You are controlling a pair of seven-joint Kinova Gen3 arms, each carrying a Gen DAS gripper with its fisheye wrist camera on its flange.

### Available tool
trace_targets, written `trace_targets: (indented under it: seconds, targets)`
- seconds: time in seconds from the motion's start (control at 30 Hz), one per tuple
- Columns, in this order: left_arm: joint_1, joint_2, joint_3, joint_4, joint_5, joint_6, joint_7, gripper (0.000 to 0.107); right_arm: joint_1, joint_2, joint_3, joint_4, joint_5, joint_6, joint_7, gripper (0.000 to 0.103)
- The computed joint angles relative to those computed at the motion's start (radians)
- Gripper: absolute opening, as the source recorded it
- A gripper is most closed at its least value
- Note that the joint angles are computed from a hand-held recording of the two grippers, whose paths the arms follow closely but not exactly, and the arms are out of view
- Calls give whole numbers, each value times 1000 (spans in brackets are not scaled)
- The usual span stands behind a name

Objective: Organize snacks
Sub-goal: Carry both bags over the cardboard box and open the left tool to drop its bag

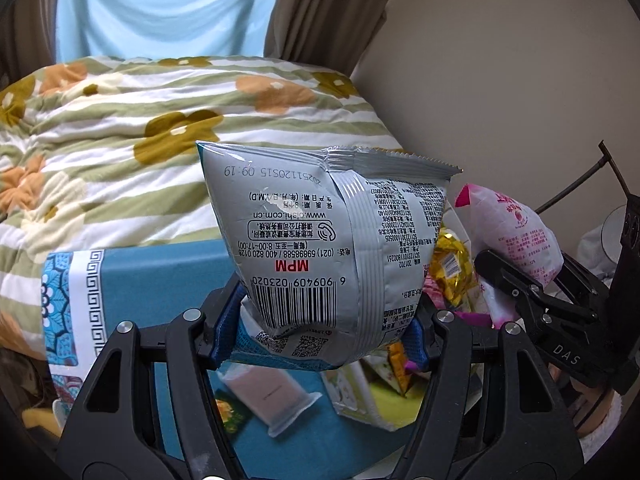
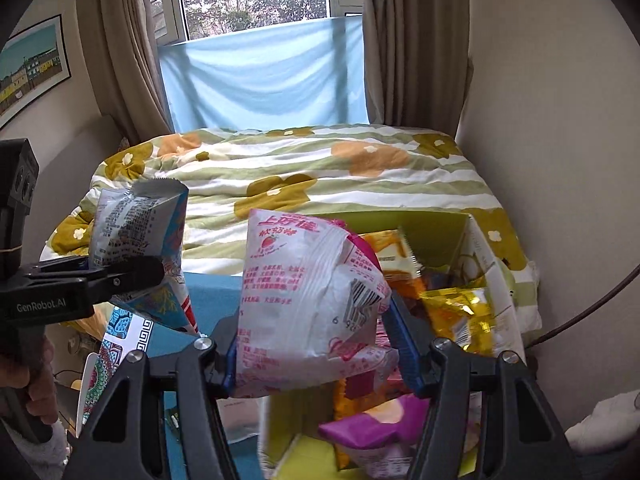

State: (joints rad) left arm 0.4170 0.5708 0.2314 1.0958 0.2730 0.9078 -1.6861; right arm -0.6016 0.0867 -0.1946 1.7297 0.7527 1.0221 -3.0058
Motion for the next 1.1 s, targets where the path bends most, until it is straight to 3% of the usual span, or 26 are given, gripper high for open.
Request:
trace_targets:
  seconds: [0.3, 0.37, 0.43, 0.8, 1.1]
  targets:
    - [212, 179, -33, -264, -83, 117, 208, 63, 183, -172, 31, 174, -81, -151, 169, 57]
    - [234, 208, -39, -306, -89, 145, 250, 72, 223, -190, 42, 193, -120, -185, 229, 57]
    - [254, 225, -55, -336, -105, 175, 295, 97, 260, -199, 56, 207, -161, -223, 293, 57]
    - [253, 106, -87, -138, -201, 79, 377, 99, 395, -190, 73, 250, -345, -379, 516, 57]
    - [240, 33, -102, -4, -251, 0, 474, 99, 433, -108, 122, 173, -495, -422, 736, 57]
